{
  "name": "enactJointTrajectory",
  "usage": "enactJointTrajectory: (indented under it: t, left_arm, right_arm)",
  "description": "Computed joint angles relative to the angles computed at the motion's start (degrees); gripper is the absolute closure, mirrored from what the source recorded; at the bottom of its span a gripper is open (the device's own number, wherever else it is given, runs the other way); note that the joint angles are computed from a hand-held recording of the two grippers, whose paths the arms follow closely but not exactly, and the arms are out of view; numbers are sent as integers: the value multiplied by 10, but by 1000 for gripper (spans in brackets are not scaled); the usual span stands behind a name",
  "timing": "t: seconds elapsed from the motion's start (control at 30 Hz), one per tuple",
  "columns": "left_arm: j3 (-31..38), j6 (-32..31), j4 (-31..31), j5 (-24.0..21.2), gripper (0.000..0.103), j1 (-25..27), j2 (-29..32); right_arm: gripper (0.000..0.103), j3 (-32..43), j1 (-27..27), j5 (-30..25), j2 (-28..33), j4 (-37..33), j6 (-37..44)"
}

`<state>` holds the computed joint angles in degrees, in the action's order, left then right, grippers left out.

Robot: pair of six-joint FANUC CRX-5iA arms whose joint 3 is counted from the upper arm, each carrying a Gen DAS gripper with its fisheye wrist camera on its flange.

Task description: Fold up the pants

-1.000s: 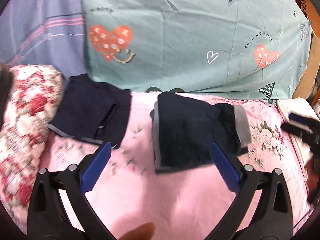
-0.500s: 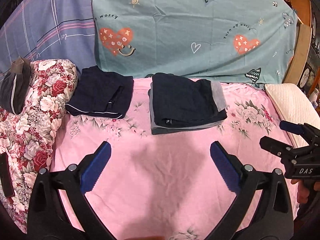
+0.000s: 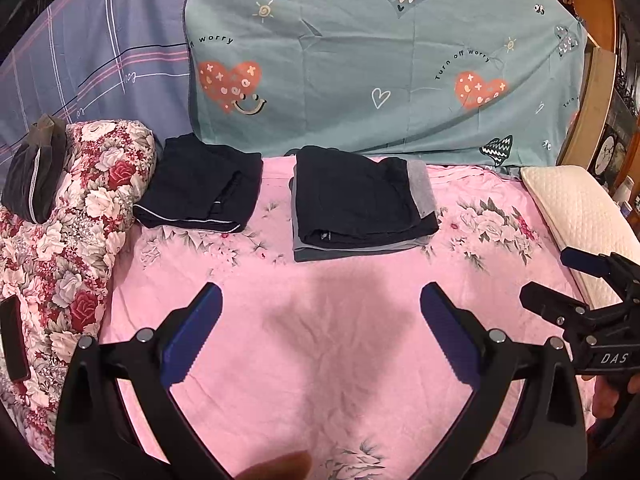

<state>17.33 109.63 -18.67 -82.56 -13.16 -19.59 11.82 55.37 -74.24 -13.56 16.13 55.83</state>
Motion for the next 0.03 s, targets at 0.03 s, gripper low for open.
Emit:
enactJointTrajectory:
  t: [0.03]
  left_arm:
    - [1, 1, 0, -2, 2, -1, 0]
  right_arm:
    - [1, -1, 1, -1, -1, 2, -1]
